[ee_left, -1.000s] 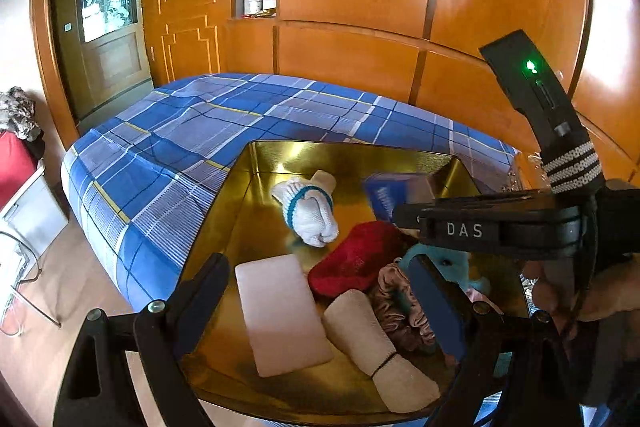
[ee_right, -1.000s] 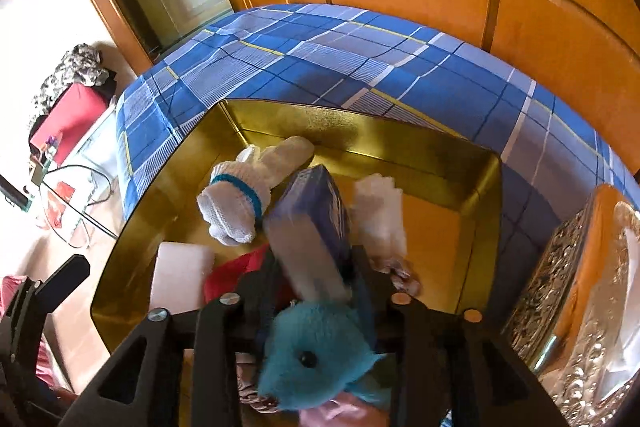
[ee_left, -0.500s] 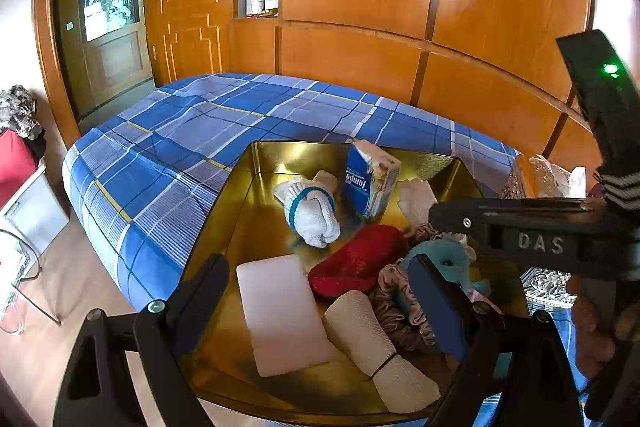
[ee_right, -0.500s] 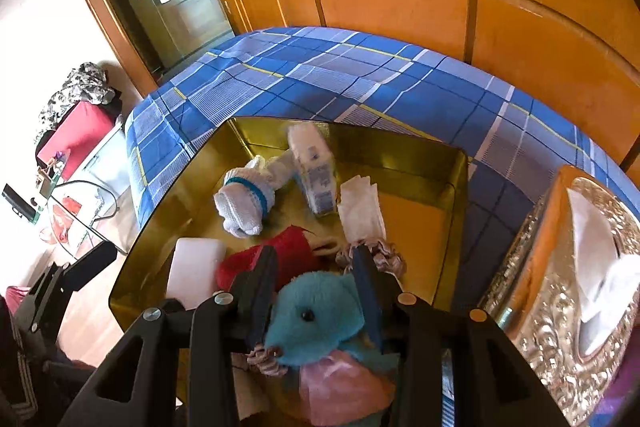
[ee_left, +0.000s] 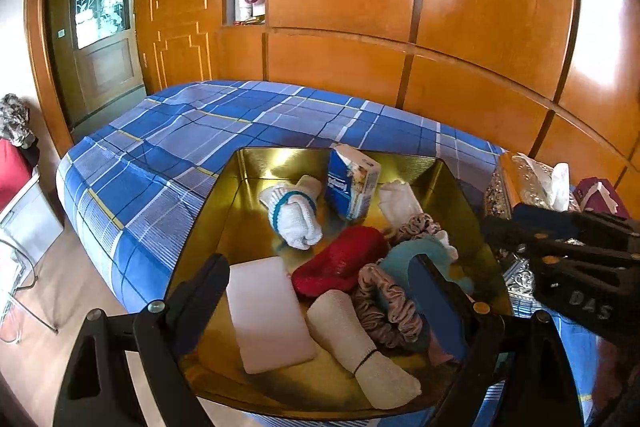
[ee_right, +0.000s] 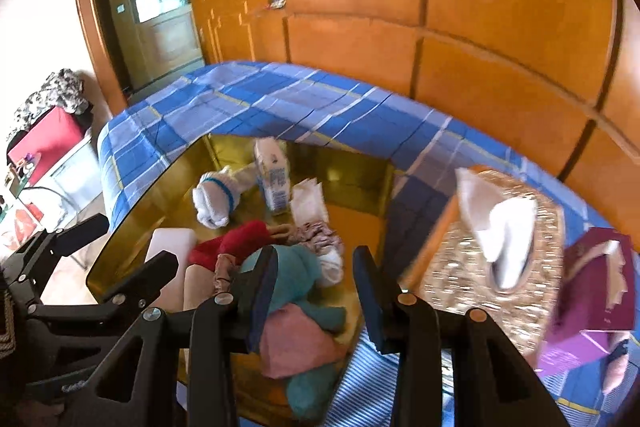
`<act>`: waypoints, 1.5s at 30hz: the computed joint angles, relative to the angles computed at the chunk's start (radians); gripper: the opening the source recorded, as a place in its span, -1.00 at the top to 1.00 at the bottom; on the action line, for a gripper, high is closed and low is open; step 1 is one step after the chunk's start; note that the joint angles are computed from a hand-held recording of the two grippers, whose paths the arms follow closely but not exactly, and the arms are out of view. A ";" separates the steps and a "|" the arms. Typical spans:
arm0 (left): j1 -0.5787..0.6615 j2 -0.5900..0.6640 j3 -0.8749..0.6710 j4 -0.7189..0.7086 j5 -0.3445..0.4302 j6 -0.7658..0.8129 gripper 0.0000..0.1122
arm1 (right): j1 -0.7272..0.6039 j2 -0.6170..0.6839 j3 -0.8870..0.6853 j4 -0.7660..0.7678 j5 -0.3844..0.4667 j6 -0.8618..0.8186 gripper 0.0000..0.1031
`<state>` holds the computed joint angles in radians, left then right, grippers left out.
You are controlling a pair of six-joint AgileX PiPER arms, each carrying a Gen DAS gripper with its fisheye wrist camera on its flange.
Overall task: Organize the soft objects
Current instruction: 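Move both tools back over the bed toward the remaining items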
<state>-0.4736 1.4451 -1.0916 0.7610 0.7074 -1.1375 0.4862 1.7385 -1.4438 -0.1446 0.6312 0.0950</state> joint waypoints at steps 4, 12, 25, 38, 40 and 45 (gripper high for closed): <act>-0.017 -0.006 -0.001 0.007 -0.002 0.001 -0.63 | -0.003 -0.094 0.088 -0.107 -0.055 0.089 0.25; -0.068 -0.012 -0.005 0.025 -0.023 0.027 -0.63 | -0.115 -0.269 0.197 -0.195 -0.102 0.152 0.25; -0.189 -0.006 -0.021 0.030 -0.031 0.080 -0.63 | -0.498 -0.386 0.247 -0.062 -0.110 -0.031 0.24; -0.241 0.026 -0.080 -0.214 -0.124 0.395 -0.63 | -0.991 -0.211 0.082 0.317 0.066 -0.366 0.20; -0.246 0.037 -0.094 -0.272 -0.138 0.462 -0.63 | -1.063 -0.143 0.004 0.325 0.122 -0.375 0.19; -0.267 0.084 -0.151 -0.401 -0.144 0.611 -0.63 | -1.146 0.023 -0.185 0.307 0.240 -0.388 0.04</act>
